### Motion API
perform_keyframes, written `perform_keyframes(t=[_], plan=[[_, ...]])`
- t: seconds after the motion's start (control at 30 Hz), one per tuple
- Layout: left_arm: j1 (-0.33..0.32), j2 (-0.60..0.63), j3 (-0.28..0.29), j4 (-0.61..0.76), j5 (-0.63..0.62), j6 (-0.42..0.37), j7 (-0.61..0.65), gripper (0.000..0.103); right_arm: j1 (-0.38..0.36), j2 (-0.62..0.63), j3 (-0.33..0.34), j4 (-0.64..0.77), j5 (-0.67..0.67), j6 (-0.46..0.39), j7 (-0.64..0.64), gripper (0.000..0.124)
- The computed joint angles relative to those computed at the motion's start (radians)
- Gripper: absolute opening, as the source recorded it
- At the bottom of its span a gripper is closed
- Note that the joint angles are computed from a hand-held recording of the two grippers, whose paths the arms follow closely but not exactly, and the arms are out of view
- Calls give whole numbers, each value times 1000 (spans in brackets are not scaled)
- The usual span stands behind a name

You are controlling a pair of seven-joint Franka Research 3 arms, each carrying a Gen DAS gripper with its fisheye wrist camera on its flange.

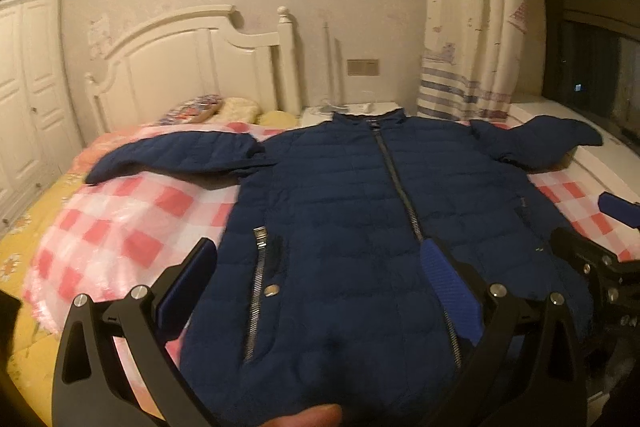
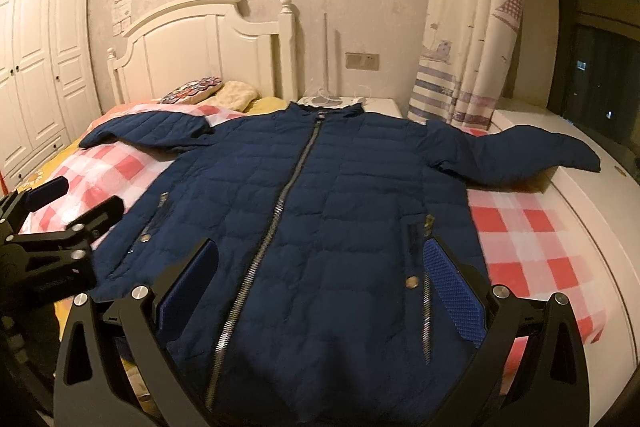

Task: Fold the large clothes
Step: 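Grasp the navy jacket sleeve with the right tool and fold it across the body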

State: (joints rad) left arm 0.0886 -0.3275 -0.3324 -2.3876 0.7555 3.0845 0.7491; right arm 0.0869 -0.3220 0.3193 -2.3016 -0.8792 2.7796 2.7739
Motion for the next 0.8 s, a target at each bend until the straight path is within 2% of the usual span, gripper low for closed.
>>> perform_keyframes(t=[0.03,0.1,0.17,0.2,0.3,0.37,0.47,0.6,0.73,0.8], plan=[[-17,30,17,18,-15,3,23,101,0,6,-16,-1,18,4,-11,98],[-92,128,84,84,-95,-6,127,101,0,27,-63,1,83,17,-54,98],[-200,237,168,182,-268,-78,323,101,-31,54,-86,16,104,4,-66,98],[-212,312,171,269,-352,-145,410,101,-39,73,-103,30,125,-8,-77,98],[-221,497,177,501,-474,-279,519,101,-62,144,-184,70,224,6,-113,98],[-213,600,174,647,-467,-354,506,101,-80,201,-238,108,294,24,-129,98],[-246,758,218,865,-406,-432,451,101,-98,295,-299,195,341,28,-133,98],[-235,935,204,1107,-434,-520,505,101,-95,434,-386,352,366,-12,-128,98],[-208,1035,164,1216,-513,-571,606,101,-107,560,-437,486,509,-34,-189,97],[-228,1055,185,1242,-507,-592,607,101,-112,612,-456,542,575,-55,-217,94]])
